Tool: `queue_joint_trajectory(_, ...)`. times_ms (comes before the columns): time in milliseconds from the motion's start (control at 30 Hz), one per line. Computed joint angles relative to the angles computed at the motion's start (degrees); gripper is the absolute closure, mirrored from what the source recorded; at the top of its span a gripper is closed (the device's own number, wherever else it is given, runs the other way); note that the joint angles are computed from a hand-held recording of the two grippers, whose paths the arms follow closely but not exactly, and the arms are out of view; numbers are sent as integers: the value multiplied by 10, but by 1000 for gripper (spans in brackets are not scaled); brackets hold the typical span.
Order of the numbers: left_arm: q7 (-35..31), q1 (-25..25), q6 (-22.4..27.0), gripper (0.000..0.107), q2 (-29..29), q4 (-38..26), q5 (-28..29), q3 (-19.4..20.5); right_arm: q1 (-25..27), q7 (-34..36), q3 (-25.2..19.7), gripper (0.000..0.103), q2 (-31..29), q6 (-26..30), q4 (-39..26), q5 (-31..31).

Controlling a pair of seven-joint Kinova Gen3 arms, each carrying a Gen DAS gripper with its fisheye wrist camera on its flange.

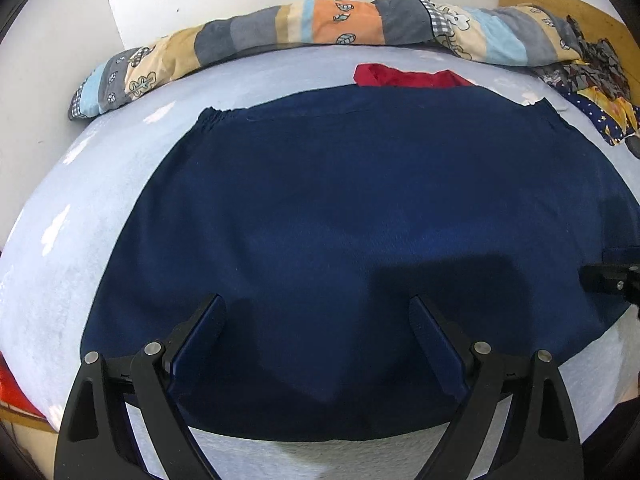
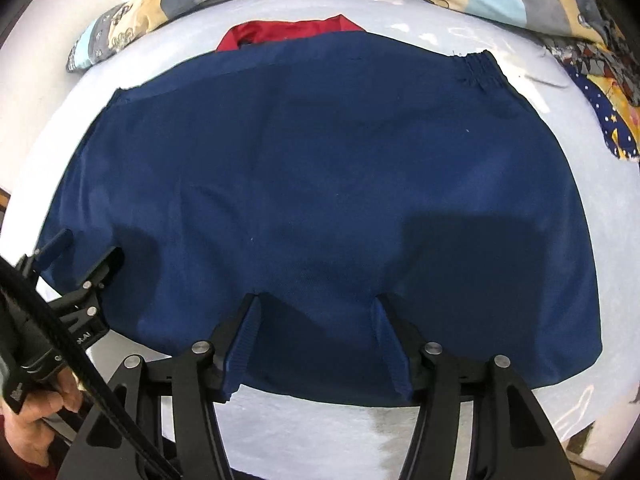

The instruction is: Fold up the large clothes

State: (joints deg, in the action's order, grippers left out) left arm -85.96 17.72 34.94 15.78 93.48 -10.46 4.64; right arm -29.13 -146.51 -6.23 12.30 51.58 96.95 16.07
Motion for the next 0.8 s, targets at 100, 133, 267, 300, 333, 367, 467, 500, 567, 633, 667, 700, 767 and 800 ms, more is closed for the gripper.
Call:
queue_joint_trajectory(100,5,8,-7,15,-3,5,-10,-2,-15,-18,-1,40,-9,3,5,29)
queue_joint_trajectory(133,11,16,-13,15,-6,9,-22,-6,-28,-34,1,40,-11,9,5,50)
queue_joint_trajectory(267,12,26,-33,15,-15,22,-44,-4,-35,-38,-8,40,-9,15,-3,73)
queue_joint_trajectory(300,13,29,-37,15,-16,25,-49,-4,-34,-33,-9,40,-8,13,-4,71)
queue_joint_trajectory(333,18,34,-39,15,-17,26,-58,-7,-32,-27,-10,40,-6,12,-5,68)
queue_joint_trajectory(367,25,40,-43,15,-18,29,-70,-11,-34,-27,-10,40,-4,15,-7,70)
queue_joint_trajectory(467,28,45,-47,15,-18,32,-85,-10,-34,-18,-9,40,7,18,-16,65)
queue_joint_trajectory(500,30,46,-46,15,-18,32,-87,-10,-37,-20,-8,40,8,21,-15,66)
queue_joint_trajectory(567,37,50,-45,15,-16,32,-96,-10,-33,-14,-7,40,12,20,-17,56)
queue_joint_trajectory(633,59,64,-50,15,-16,37,-116,-20,-26,-5,-5,40,15,16,-18,40)
queue_joint_trajectory(667,65,69,-52,15,-15,38,-126,-22,-20,0,-4,38,15,11,-16,28)
queue_joint_trajectory(700,73,74,-54,15,-15,40,-138,-25,-15,4,-3,37,16,8,-15,18)
queue_joint_trajectory(767,83,79,-56,15,-15,43,-152,-27,-11,9,-1,36,16,5,-14,10)
queue_joint_trajectory(800,84,78,-57,15,-15,43,-153,-25,-11,10,0,36,15,3,-13,8)
